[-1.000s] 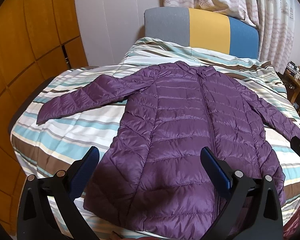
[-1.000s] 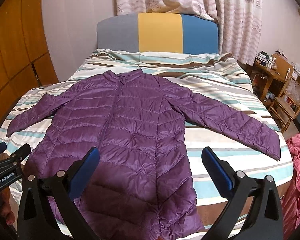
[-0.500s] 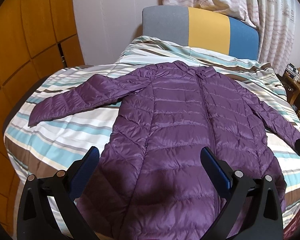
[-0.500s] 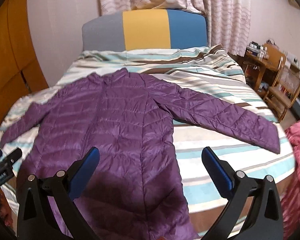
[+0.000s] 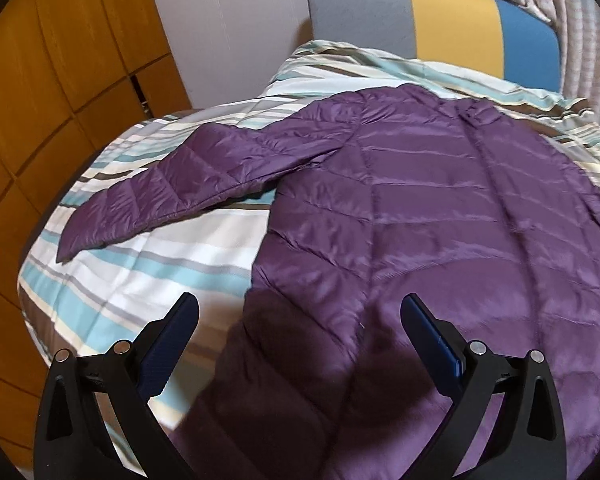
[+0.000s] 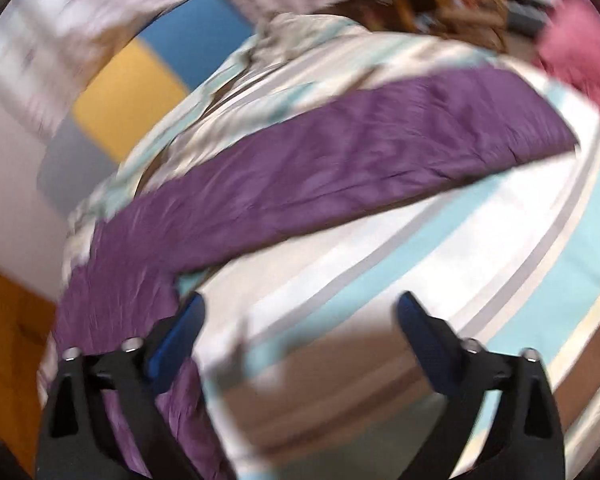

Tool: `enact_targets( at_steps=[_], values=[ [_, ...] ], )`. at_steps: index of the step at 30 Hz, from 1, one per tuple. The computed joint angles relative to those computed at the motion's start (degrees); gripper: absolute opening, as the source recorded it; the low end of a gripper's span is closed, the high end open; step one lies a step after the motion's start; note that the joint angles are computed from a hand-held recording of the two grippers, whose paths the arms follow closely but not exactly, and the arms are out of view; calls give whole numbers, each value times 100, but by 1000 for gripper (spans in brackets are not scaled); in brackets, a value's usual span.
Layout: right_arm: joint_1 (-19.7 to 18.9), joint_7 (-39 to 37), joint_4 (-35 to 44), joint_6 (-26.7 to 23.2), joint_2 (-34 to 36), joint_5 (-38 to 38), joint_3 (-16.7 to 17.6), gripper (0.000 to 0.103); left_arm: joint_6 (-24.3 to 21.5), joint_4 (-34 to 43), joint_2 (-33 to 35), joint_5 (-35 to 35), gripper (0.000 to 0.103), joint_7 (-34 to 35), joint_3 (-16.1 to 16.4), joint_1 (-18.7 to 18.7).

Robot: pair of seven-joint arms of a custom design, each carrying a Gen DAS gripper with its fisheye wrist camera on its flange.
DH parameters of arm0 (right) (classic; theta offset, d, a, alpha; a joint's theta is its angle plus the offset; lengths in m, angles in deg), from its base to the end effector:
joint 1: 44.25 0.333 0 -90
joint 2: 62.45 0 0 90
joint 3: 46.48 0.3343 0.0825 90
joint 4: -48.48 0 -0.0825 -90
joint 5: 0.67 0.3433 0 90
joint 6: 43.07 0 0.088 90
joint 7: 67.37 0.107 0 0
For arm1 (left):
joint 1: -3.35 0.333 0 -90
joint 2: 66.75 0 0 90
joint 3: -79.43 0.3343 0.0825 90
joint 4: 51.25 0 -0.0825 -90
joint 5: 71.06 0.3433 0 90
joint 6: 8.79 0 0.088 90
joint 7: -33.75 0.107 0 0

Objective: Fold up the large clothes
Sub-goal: 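Grasp the sleeve with the right gripper and fold it across the jacket back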

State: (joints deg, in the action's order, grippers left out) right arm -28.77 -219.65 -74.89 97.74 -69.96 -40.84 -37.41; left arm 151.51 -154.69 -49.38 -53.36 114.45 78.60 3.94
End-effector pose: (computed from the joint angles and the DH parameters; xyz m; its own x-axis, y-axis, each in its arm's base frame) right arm 0.4606 0.2147 0.5388 -0.7458 -0.4464 -0.4945 -0.2503 0.8757 -0.4130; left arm 0.6504 -0.0158 0.4940 -0.0361 -0.9870 -0.1568 -0.7638 0.1285 -0.6326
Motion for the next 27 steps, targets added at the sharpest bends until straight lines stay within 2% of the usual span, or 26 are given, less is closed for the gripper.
enact_targets(
  at_steps=[3,5,7,11,13,15,16,18,21,25,27],
  values=[
    [-317,841,-585,476,-306,-301,-141,70,-106,348,321,211,100,-257,171,-119],
    [-569,1341,-810,649,-479,-654,-103,65,-234,597,526,279,100,-345,230,-159],
    [-761,1573,-920,510,-634,-807,-62,63,-292,771,687,327,100,-417,263,-176],
    [-1151,2316,-1204,493,-916,-1094,-25,50,-291,1046,971,357,100,-504,313,-181],
    [-1222,2576,-1257,326,-993,-1146,92,49,-265,1085,1034,447,100,-590,378,-237],
    [-1216,2649,-1281,20,-1090,-1039,160,41,-205,1049,1050,551,100,-694,443,-292],
    [-1216,2612,-1271,-65,-1105,-965,135,38,-154,1013,1042,619,100,-773,490,-329],
    [-1194,2510,-1217,-219,-1079,-903,138,24,-58,941,1031,833,100,-986,628,-445],
    [-1076,1875,-1042,-570,-1003,-701,100,15,-50,933,1045,1105,100,-1216,750,-562],
    [-867,923,-280,-1415,-588,-783,201,12,-48,915,1042,1426,100,-1482,822,-641],
    [-690,459,287,-1903,-228,-1031,264,11,-34,902,1033,1408,100,-1468,735,-555]
  ],
)
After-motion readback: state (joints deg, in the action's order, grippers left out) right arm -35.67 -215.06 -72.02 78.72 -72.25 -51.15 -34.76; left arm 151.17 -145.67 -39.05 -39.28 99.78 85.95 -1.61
